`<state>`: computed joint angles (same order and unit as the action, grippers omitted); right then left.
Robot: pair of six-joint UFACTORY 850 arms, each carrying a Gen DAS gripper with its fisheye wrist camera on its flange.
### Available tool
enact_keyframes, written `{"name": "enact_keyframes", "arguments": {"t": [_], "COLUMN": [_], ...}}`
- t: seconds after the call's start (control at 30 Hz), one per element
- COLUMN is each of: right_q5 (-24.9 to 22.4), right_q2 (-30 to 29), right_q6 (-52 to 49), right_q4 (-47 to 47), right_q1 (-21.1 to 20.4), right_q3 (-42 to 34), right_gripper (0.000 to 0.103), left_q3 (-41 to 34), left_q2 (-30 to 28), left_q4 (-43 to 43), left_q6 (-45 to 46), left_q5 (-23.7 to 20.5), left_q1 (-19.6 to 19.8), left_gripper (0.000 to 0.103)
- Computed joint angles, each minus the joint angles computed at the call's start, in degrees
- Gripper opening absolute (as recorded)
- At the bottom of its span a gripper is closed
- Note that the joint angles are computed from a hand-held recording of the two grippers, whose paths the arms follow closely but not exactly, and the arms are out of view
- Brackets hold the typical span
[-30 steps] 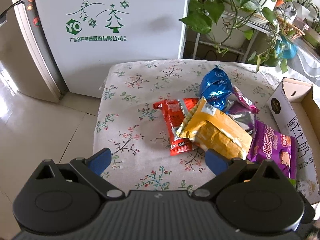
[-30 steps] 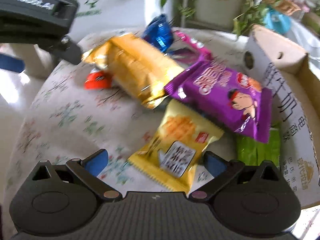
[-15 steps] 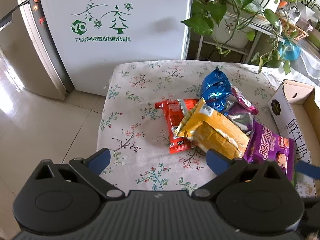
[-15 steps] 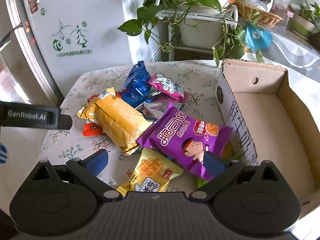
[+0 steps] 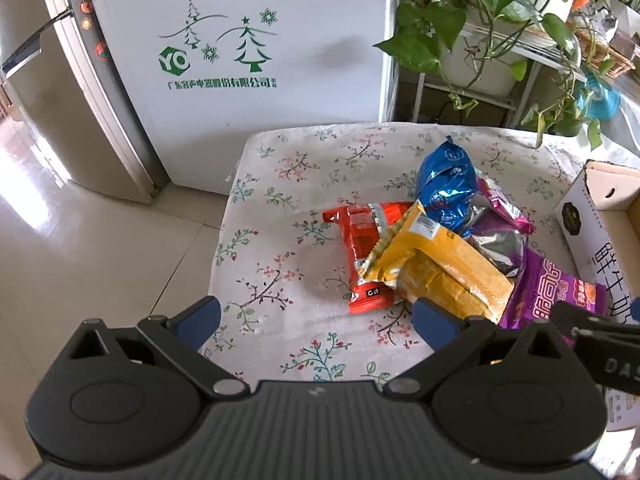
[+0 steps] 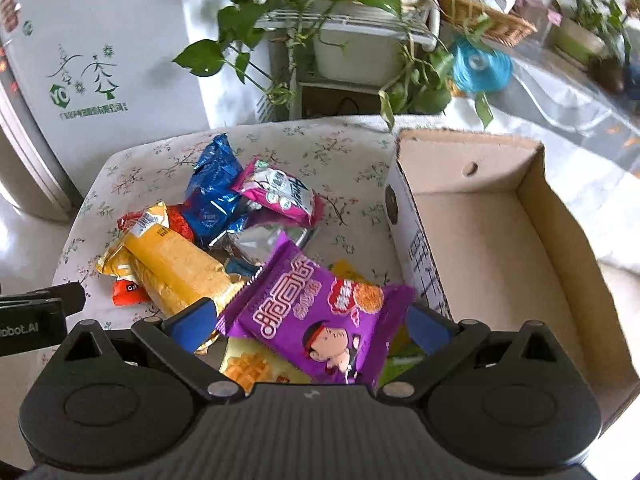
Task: Organize snacks
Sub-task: 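Hover both tools over the snack pile, positioning above the bags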
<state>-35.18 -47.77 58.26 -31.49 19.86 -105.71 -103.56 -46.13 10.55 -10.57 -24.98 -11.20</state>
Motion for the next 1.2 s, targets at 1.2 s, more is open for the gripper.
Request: {"name": "enact_keyframes", "arguments": {"t": [1.2], "right_q5": [-3.42], "right_q2": [-2.71], "right_q6": [0.3], "right_q4": [-3.29], "right_q1": [0.96], "right_q3": [-3.15], "right_gripper": [0.103], "left_q3": [0.04], "left_q2": [-0.86], "left_q4": [4.76], "left_q6": [-1.83], "left_q5": [-0.91], "left_q1": [-1.72], "left_gripper": [0.099]}}
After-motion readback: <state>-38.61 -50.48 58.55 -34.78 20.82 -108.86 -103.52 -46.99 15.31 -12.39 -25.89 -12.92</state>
